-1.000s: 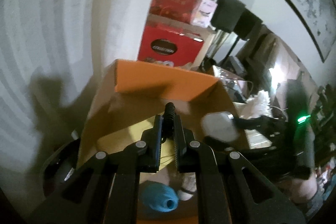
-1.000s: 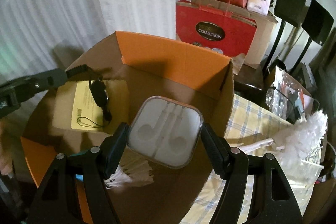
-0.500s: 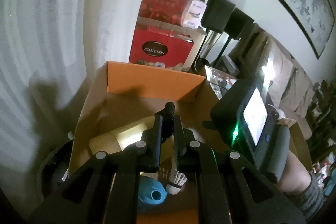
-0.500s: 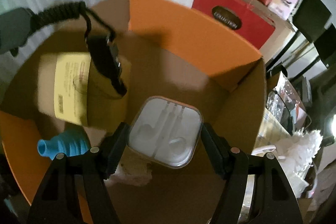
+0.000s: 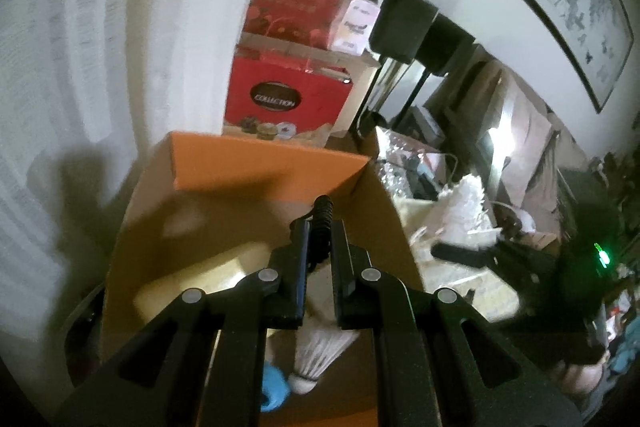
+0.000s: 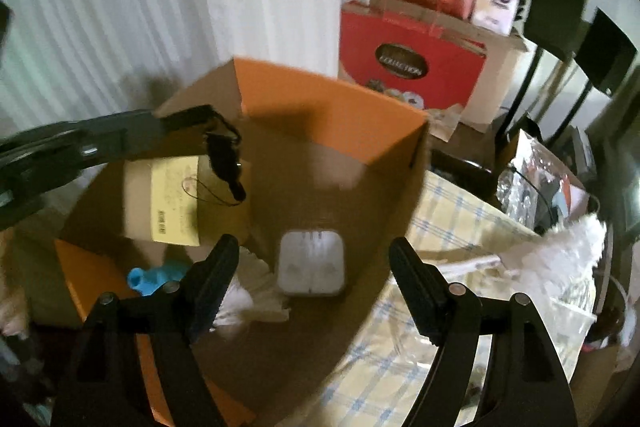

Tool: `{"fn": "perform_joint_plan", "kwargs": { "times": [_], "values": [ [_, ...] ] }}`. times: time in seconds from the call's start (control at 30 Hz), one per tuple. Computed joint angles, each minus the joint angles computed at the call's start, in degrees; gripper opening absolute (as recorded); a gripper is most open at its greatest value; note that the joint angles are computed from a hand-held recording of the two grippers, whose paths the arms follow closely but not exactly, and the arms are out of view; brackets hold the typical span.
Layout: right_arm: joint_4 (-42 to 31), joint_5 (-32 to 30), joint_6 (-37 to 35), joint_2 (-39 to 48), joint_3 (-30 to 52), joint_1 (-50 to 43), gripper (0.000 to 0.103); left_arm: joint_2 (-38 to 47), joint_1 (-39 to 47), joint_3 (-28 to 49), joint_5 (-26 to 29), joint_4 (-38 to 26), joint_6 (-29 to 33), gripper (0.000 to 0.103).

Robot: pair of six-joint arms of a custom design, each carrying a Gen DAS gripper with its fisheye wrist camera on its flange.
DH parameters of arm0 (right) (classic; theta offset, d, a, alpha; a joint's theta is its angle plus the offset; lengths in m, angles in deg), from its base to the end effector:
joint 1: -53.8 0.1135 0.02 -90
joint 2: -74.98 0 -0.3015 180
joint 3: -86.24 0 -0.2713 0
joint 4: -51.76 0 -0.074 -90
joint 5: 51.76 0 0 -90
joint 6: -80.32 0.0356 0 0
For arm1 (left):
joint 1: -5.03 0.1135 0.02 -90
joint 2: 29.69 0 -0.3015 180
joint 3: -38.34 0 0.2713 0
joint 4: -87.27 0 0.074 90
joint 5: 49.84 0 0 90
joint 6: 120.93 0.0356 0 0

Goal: Organize objects
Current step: 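Open both tools to drop the earphone case and lanyard into the box, then withdraw both tools from the orange box back over the table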

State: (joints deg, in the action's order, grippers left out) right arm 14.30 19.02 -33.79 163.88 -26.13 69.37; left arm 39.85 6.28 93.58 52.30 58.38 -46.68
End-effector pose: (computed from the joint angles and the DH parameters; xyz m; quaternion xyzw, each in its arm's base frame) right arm 0.3079 0.0980 0.2245 -0.3646 0.8779 0.1405 0.2770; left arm 0.2569 -0.0019 0.2545 -0.0933 0.9088 -0.1461 0.3796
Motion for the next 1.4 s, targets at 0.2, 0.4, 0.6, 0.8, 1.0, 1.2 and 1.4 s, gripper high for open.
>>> {"fn": "perform_joint_plan", "kwargs": {
  "times": [0.2,0.4,0.6,0.8,1.0,1.2,1.4],
  "values": [
    [-1.98,-5.51,-0.70,-3.76,-2.14,-5.57,0.079,7.14,-4.84,5.36,-6.56,0.60,-0.14,0.010],
    [-3.80,-7.44,-2.89,-6.40,-4.18,-8.68,0.079,9.82,-2.19,4.46,-5.28,-1.69,-1.72,0.048],
    [-4.37,-8.84,-3.71,-7.53,-4.92,-9.68,0.079,2.47,2.76,-0.66,-6.18,-4.59,1.76,0.050],
    [-4.95,-10.04,-2.97,-9.22,-5.70,-7.67,0.079,-6.23,8.83,-4.99,-3.03,-9.03,6.23,0.050],
    [-4.35,-7.73,-1.47,-9.97,-6.73,-4.31,0.063,-12.24,13.59,-7.40,0.14,-12.65,8.66,0.052],
    [-4.33,-9.83,-1.20,-11.87,-8.22,-7.07,0.063,-18.72,13.52,-10.02,-0.80,-13.96,7.29,0.088],
    [-5.76,-11.07,-3.17,-14.86,-9.16,-11.90,0.076,-23.96,6.19,-10.82,-6.67,-15.34,2.85,0.095]
  ]
}}
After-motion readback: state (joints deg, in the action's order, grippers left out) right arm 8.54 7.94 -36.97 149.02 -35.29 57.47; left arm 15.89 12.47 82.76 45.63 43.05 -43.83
